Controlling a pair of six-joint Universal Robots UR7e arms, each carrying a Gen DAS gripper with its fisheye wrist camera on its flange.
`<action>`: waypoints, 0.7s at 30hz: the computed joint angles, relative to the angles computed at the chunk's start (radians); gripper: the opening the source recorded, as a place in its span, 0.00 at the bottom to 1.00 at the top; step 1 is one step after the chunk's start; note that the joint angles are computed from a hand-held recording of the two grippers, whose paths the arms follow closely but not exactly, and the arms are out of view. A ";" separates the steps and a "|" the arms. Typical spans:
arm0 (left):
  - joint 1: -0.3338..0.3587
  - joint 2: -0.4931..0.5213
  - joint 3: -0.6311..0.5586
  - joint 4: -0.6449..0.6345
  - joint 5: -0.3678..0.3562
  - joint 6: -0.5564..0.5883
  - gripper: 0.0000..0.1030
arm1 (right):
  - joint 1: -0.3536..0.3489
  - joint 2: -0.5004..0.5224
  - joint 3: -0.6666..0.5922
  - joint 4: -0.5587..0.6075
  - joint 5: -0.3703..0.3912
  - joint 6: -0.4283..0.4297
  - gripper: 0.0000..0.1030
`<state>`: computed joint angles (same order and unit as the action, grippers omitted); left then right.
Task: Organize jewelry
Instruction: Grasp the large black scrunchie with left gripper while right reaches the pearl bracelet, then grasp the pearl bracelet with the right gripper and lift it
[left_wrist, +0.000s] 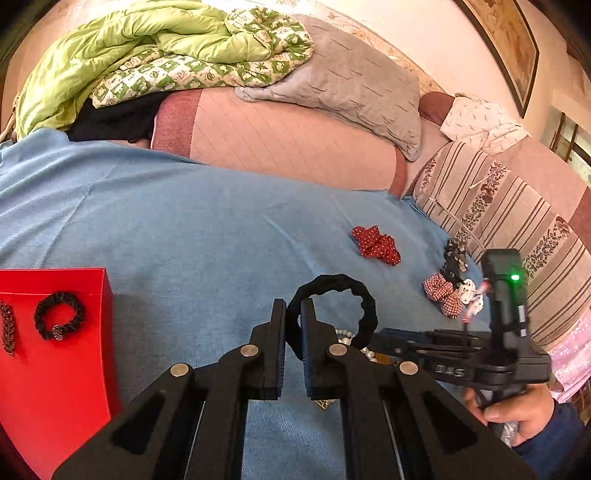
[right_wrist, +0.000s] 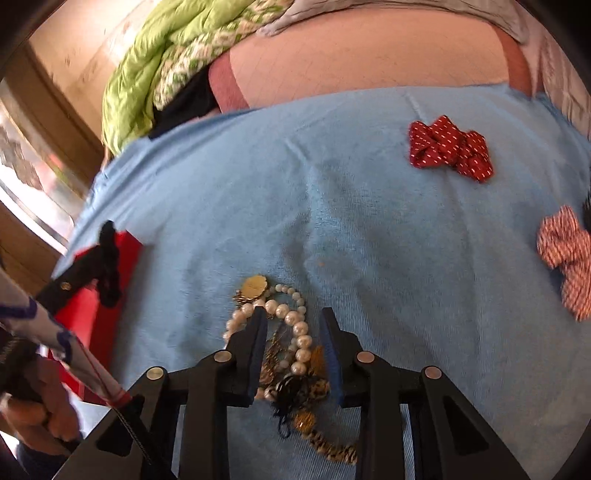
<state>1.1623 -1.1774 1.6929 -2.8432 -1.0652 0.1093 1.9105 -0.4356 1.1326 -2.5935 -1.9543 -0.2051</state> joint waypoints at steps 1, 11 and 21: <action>0.000 0.002 -0.003 0.003 0.001 0.001 0.07 | 0.002 0.011 -0.015 0.011 -0.013 -0.011 0.29; 0.010 -0.026 0.015 0.001 -0.007 -0.006 0.07 | 0.033 0.073 -0.051 -0.026 -0.164 -0.162 0.13; 0.007 -0.021 0.019 -0.053 0.010 -0.001 0.07 | 0.017 -0.031 0.087 -0.265 0.103 -0.147 0.12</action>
<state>1.1695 -1.1987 1.7115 -2.8962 -1.0554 0.1083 1.9274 -0.4668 1.2193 -2.8585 -1.8508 -0.3526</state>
